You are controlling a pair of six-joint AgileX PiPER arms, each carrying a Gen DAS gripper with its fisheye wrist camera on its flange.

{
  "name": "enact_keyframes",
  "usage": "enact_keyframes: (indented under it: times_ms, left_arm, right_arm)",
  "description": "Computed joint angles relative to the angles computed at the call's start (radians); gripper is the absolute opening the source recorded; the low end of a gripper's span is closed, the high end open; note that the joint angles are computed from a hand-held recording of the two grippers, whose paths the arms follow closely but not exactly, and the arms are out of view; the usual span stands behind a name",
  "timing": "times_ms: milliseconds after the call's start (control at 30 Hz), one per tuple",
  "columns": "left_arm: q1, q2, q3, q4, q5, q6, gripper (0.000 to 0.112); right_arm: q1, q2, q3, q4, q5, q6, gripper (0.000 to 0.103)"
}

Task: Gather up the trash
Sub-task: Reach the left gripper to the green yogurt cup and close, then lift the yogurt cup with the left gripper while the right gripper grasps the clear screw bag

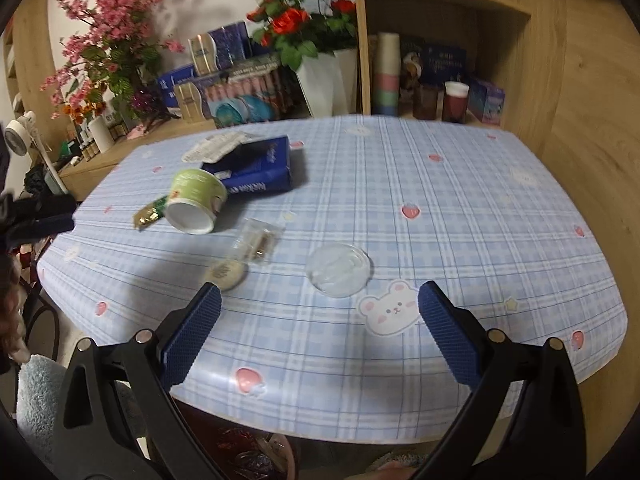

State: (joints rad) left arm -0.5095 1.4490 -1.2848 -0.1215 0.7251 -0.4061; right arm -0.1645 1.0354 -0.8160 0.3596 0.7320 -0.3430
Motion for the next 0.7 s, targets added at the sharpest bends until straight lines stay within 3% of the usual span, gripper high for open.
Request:
enact_keyframes:
  times_ms: [133, 333, 567, 633, 700]
  left_arm:
    - [0.046, 0.212, -0.181, -0.112, 0.03, 0.068, 0.093]
    - [0.079, 0.431, -0.385, -0.16, 0.1, 0.068, 0.091]
    - [0.097, 0.541, -0.509, -0.152, 0.135, 0.074, 0.083]
    - [0.113, 0.551, -0.514, -0.189, 0.143, 0.111, 0.065]
    - [0.118, 0.525, -0.474, -0.207, 0.122, 0.154, 0.065]
  right_arm:
    - [-0.037, 0.08, -0.001, 0.043, -0.035, -0.065, 0.097]
    - [-0.042, 0.17, -0.015, 0.023, -0.082, -0.041, 0.097]
    - [-0.026, 0.25, -0.033, 0.02, -0.116, -0.032, 0.097]
    - [-0.012, 0.271, -0.046, 0.017, -0.121, -0.021, 0.097]
    - [-0.001, 0.292, -0.059, 0.038, -0.127, -0.034, 0.097]
